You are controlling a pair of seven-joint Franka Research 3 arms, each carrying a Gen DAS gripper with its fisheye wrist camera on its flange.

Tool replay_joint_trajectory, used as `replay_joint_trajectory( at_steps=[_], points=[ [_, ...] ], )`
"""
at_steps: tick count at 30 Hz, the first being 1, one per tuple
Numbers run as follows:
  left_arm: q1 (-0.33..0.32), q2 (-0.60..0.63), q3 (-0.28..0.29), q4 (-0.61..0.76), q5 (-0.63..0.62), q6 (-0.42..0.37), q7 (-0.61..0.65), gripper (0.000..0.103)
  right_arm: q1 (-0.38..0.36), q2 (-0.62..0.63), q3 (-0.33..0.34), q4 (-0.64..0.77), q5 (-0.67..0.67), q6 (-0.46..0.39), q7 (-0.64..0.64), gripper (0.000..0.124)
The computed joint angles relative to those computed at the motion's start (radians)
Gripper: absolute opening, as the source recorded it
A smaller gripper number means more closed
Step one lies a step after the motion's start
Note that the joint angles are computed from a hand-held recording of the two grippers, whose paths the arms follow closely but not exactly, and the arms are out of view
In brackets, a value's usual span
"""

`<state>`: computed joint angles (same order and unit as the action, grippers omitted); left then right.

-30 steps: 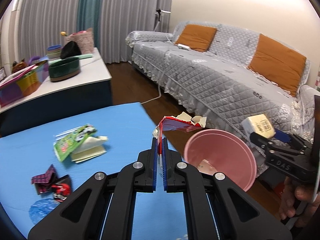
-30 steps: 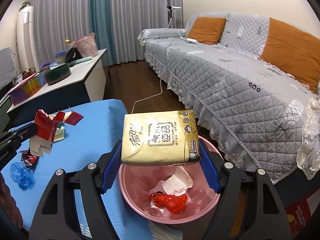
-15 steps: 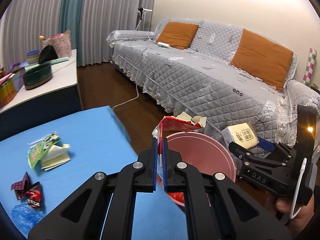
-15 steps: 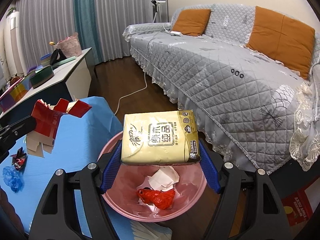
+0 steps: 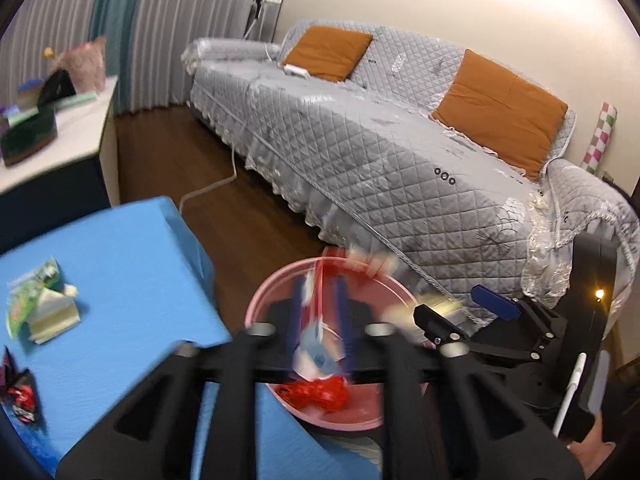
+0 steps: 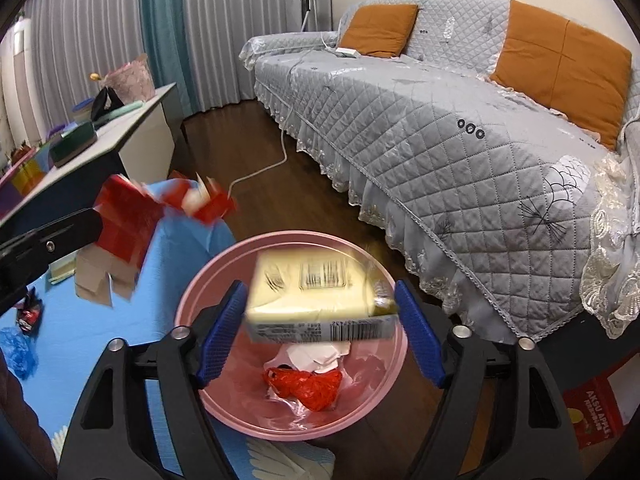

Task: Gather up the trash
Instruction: 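Carry the wrapper in the left tool and tissue pack in the right tool into the pink basin, releasing both, then return both open tools to the trash on the table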

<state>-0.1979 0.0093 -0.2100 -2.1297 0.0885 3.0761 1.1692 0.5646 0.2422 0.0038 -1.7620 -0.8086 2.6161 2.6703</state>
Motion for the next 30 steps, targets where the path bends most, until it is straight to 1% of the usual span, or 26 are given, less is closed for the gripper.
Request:
replay_joint_trajectory(
  at_steps=[1,3,5,9,11,13,19,22,25,27,30],
  points=[
    [0.000,-0.004,-0.002,-0.009,-0.034,0.009,0.024,0.038,-0.001,0.000,0.000,0.000,0.004,-0.003,0.001,0.081],
    [0.002,-0.017,0.002,-0.022,-0.056,0.012,0.030,0.038,-0.002,-0.004,-0.002,-0.002,0.005,-0.004,0.011,0.081],
    [0.008,-0.032,0.008,-0.036,-0.012,0.017,-0.018,0.038,-0.001,-0.007,-0.005,-0.004,-0.006,-0.004,0.032,0.081],
    [0.015,-0.060,0.016,-0.058,0.033,0.017,-0.068,0.038,0.002,-0.008,-0.004,0.003,-0.029,0.002,0.068,0.081],
    [0.036,-0.080,0.010,-0.075,0.110,0.017,-0.131,0.038,0.006,-0.005,-0.002,0.009,-0.043,0.006,0.078,0.081],
    [0.049,-0.101,0.010,-0.092,0.158,0.012,-0.168,0.038,0.012,0.000,0.000,0.018,-0.056,0.014,0.086,0.081],
    [0.068,-0.173,0.033,-0.156,0.189,0.007,-0.202,0.038,0.034,0.024,0.002,0.054,-0.072,0.029,0.086,0.078],
    [0.093,-0.214,0.032,-0.191,0.214,0.004,-0.222,0.038,0.051,0.041,0.002,0.079,-0.065,0.033,0.075,0.074],
    [0.117,-0.261,0.035,-0.229,0.235,-0.005,-0.238,0.038,0.070,0.060,-0.001,0.106,-0.058,0.043,0.062,0.067],
    [0.125,-0.288,0.045,-0.251,0.237,-0.010,-0.237,0.038,0.083,0.074,-0.003,0.123,-0.048,0.054,0.047,0.060],
    [0.139,-0.329,0.058,-0.287,0.237,-0.014,-0.237,0.038,0.102,0.100,-0.006,0.155,-0.021,0.068,0.009,0.053]
  ],
)
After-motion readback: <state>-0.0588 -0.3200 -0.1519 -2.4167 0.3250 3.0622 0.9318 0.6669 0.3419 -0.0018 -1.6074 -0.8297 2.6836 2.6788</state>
